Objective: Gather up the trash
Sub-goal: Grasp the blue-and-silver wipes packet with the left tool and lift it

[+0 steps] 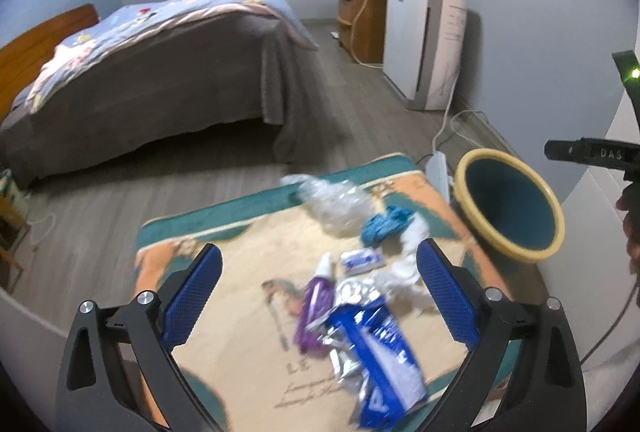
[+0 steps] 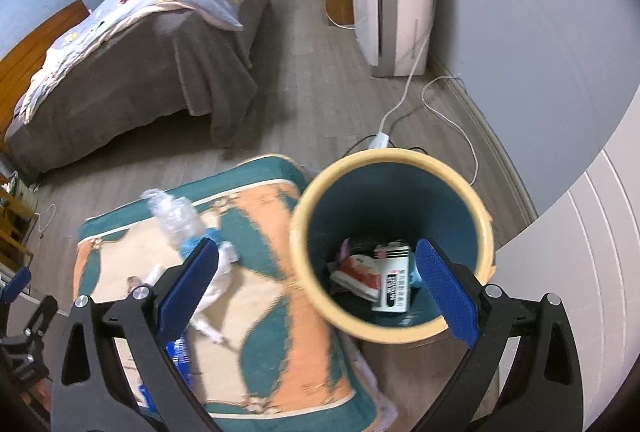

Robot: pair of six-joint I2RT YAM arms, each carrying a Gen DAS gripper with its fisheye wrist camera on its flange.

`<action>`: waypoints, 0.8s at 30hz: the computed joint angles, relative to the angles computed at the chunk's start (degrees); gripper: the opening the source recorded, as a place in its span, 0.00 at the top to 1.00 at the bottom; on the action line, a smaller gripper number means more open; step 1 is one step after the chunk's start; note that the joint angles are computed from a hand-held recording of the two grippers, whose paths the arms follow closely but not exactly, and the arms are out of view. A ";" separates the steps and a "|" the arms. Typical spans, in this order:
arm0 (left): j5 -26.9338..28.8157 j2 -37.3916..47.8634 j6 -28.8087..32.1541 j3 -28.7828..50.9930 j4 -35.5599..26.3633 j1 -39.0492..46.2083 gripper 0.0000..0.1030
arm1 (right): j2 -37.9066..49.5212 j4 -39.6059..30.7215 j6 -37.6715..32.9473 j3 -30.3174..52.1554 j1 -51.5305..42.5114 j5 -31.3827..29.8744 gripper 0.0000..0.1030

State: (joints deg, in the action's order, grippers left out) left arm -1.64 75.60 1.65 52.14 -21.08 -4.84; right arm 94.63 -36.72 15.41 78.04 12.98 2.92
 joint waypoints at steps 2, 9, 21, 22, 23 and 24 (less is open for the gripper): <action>0.16 -2.30 1.53 -2.40 0.16 1.47 0.06 | -0.85 -0.02 2.32 -1.11 2.52 1.07 0.06; -0.76 -6.02 5.29 -10.27 2.99 1.32 0.06 | -0.60 -0.92 8.49 -3.72 11.21 4.86 0.06; -1.18 3.17 1.43 -15.44 6.58 -6.02 0.06 | 3.57 -2.57 9.55 -3.17 14.11 7.44 0.06; -1.31 4.00 1.44 -15.41 6.91 -6.34 0.06 | 3.77 -2.48 9.62 -3.11 14.03 7.27 0.06; -1.61 4.78 1.45 -15.51 7.45 -6.72 0.06 | 4.31 -2.43 9.60 -2.78 13.82 7.02 0.06; -1.75 5.44 1.46 -15.23 7.53 -6.91 0.06 | 4.79 -2.38 9.55 -2.47 13.73 6.87 0.06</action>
State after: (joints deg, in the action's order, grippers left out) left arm -3.39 81.05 3.11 36.91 -13.55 -11.75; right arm 99.42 -39.10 24.95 75.57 26.71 9.79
